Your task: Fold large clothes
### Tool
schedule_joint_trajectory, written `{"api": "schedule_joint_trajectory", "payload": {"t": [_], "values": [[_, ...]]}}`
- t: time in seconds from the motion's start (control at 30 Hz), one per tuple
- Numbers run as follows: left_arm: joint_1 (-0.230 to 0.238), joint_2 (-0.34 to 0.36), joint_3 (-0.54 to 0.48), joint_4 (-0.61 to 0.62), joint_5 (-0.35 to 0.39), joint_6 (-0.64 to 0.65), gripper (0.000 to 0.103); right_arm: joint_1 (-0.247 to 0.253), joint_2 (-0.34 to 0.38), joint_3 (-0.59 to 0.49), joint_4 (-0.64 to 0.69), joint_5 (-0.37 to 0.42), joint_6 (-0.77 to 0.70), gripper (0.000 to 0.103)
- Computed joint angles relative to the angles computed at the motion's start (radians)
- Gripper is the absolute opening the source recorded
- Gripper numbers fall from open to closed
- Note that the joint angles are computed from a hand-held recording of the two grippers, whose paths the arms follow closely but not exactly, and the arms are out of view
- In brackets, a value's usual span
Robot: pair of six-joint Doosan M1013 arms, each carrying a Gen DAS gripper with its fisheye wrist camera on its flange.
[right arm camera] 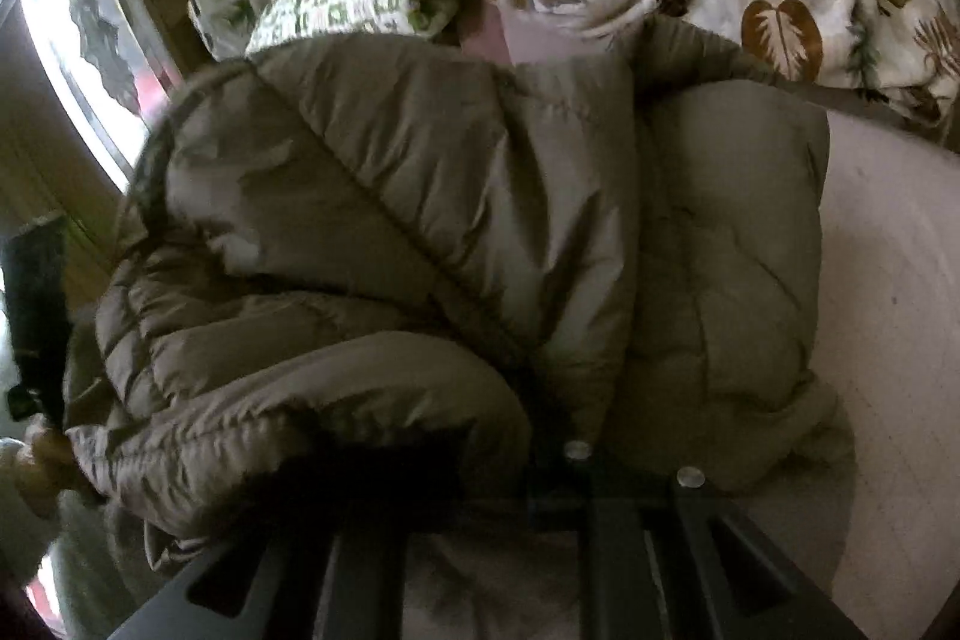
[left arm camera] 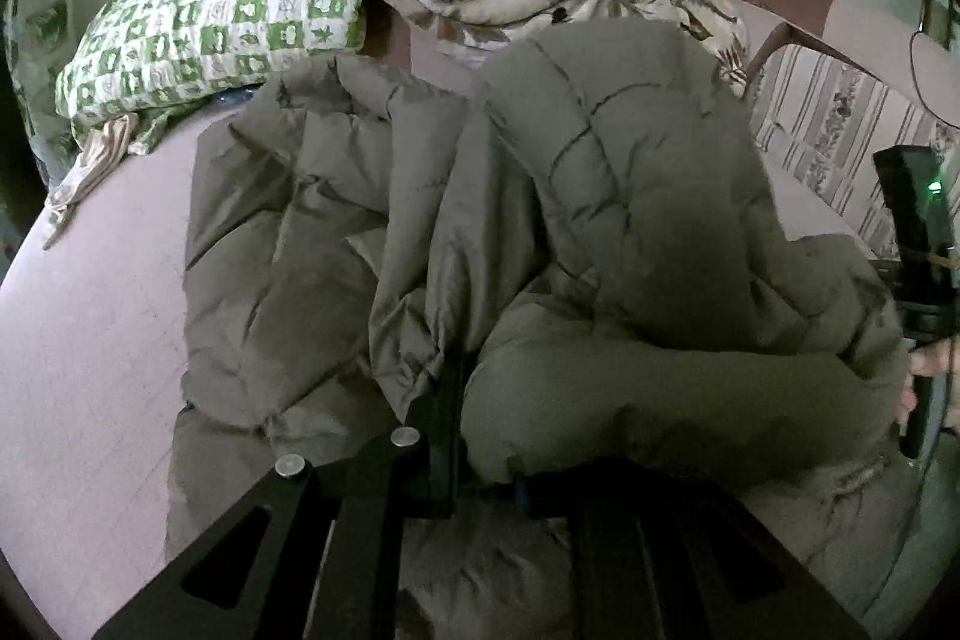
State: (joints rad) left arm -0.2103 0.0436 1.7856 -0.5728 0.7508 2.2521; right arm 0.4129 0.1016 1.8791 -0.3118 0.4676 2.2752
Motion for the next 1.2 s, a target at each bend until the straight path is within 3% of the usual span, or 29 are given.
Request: {"api": "schedule_joint_trajectory", "payload": {"t": [0.13, 0.2, 0.27, 0.4, 0.53, 0.7, 0.8, 1.03, 1.13, 1.17, 1.2], "values": [[0.040, -0.045, 0.005, -0.030, 0.080, 0.078, 0.023, 0.015, 0.001, -0.004, -0.067, 0.028, 0.016, 0.016], [0.049, -0.076, 0.014, 0.021, 0.088, 0.060, 0.051, 0.017, 0.003, -0.004, -0.092, 0.033, 0.002, 0.016], [0.071, -0.095, 0.026, 0.001, 0.097, 0.087, 0.060, 0.021, 0.007, -0.007, -0.142, 0.044, 0.025, 0.016], [0.098, -0.114, 0.032, -0.065, 0.063, 0.102, 0.060, 0.017, 0.021, -0.018, -0.146, 0.043, 0.006, 0.015], [0.052, -0.069, -0.014, -0.118, 0.051, 0.101, 0.060, 0.022, 0.045, -0.039, -0.168, 0.064, -0.024, 0.015], [-0.035, 0.025, -0.058, 0.063, 0.103, -0.058, 0.060, 0.030, 0.027, -0.011, -0.222, 0.038, 0.036, 0.017], [-0.049, 0.027, -0.025, 0.088, 0.094, -0.029, 0.060, 0.050, -0.007, 0.028, -0.319, 0.029, 0.120, 0.018], [-0.020, 0.036, -0.006, -0.019, 0.132, 0.059, 0.060, 0.094, -0.063, 0.075, -0.488, 0.039, 0.212, 0.023], [-0.002, 0.044, -0.004, -0.071, 0.147, 0.083, 0.060, 0.101, -0.079, 0.083, -0.475, 0.065, 0.203, 0.038], [0.000, 0.045, -0.003, -0.076, 0.147, 0.089, 0.060, 0.106, -0.087, 0.086, -0.489, 0.082, 0.227, 0.063], [0.001, 0.045, 0.000, -0.082, 0.145, 0.096, 0.060, 0.112, -0.095, 0.093, -0.521, 0.090, 0.270, 0.076]]}}
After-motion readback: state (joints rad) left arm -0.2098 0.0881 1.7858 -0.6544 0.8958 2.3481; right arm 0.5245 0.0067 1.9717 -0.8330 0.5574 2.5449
